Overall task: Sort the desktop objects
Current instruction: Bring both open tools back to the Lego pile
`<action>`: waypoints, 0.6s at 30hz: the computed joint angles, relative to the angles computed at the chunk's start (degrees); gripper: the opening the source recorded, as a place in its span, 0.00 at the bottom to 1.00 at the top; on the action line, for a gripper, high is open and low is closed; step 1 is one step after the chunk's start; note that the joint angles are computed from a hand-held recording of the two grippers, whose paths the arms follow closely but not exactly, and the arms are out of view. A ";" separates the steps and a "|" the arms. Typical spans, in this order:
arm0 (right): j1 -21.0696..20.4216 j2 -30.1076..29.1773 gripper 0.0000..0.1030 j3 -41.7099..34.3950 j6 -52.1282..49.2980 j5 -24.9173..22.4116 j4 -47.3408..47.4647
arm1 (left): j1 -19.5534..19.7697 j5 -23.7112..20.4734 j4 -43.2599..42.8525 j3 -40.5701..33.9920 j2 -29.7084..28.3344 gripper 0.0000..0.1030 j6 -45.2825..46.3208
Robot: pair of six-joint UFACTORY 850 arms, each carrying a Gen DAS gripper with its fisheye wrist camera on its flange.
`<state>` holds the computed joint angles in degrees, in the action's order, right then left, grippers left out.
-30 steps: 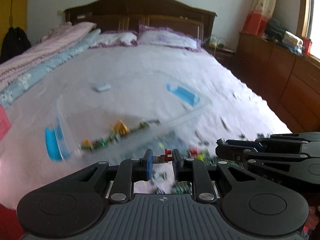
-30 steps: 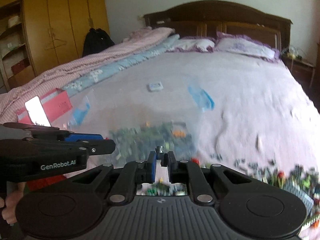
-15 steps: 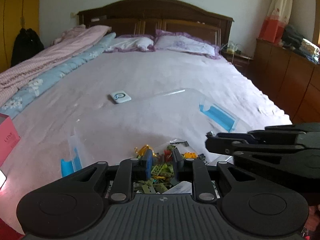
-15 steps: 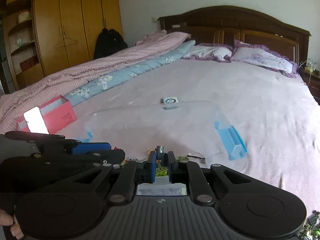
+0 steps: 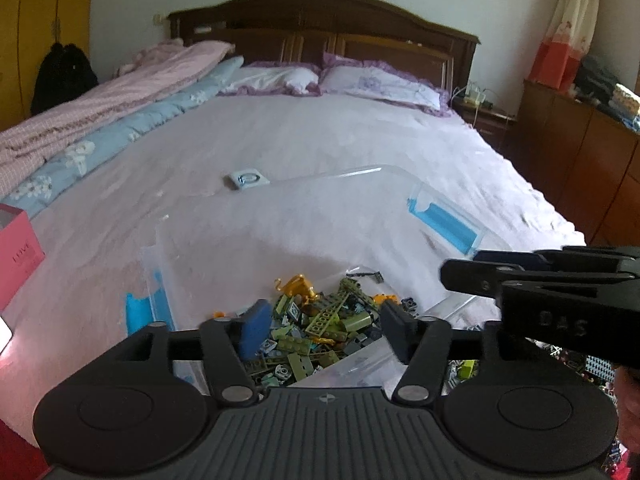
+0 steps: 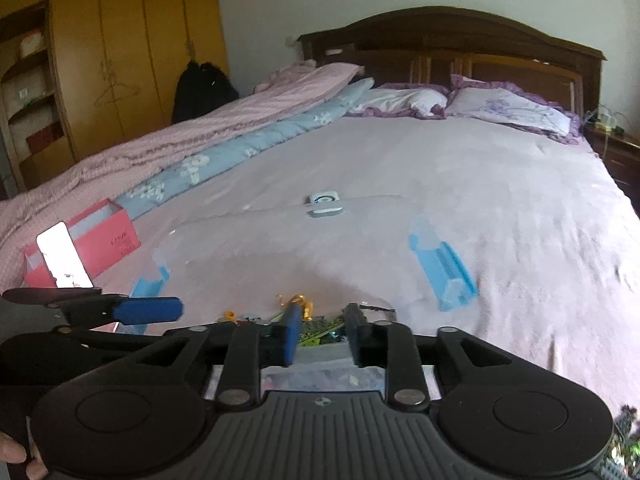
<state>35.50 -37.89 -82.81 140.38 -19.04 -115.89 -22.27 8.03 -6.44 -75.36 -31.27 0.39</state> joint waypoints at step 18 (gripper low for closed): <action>3.21 8.22 0.10 24.89 29.58 -1.94 -14.26 | -6.49 5.79 0.89 14.69 5.96 0.86 10.28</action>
<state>38.71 -29.67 -57.92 169.96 -20.98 -130.15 -28.76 13.82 -5.54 -60.68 -25.31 10.67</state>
